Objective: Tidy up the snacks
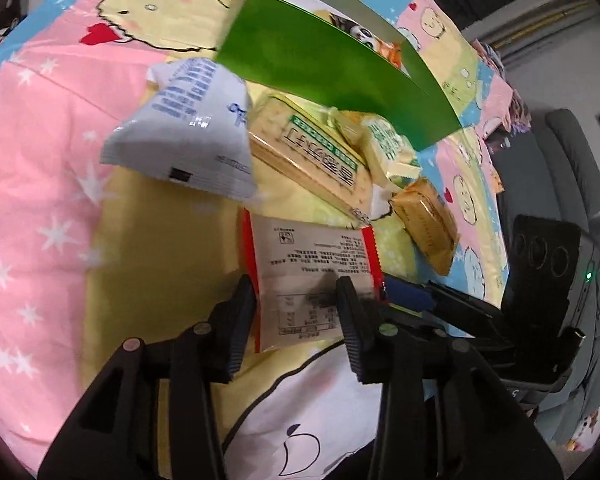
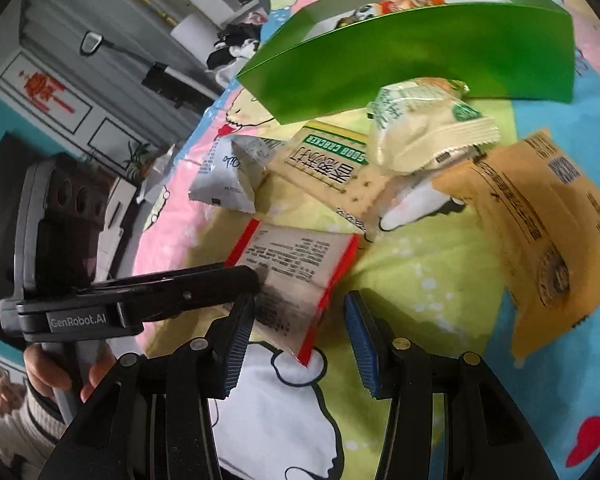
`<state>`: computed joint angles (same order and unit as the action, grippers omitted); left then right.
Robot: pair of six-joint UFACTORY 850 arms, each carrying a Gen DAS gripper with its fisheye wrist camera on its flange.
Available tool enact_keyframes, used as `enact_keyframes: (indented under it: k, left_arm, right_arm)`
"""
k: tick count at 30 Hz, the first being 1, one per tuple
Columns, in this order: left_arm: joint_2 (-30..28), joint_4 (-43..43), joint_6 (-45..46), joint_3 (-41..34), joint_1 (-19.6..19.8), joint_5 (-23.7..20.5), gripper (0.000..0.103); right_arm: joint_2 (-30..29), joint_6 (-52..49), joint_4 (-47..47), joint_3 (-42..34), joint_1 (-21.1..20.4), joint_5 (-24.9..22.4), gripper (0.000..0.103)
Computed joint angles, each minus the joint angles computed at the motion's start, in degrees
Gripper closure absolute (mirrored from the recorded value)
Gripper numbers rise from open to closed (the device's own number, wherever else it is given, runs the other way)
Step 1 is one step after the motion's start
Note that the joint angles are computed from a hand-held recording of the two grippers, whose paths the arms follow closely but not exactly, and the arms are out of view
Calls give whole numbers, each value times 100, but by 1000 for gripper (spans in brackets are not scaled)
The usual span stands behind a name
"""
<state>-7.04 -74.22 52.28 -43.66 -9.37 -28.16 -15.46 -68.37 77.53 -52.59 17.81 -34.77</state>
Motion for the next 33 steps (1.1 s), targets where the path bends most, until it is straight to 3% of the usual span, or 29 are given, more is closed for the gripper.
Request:
enact_keyframes:
  k: [1, 10, 18, 33]
  left_arm:
    - [-14, -34, 64, -11, -39, 37, 69]
    - [70, -479, 436, 91, -227, 319, 81]
    - [358, -499, 490, 197, -611, 969, 81]
    - [577, -1191, 1255, 114, -990, 1443, 78]
  right_arm:
    - [21, -8, -40, 6, 41, 100, 62]
    - [223, -713, 303, 217, 260, 700, 71]
    - [503, -1274, 889, 482, 267, 925, 75]
    - [1100, -1877, 1651, 806, 92, 1022, 77]
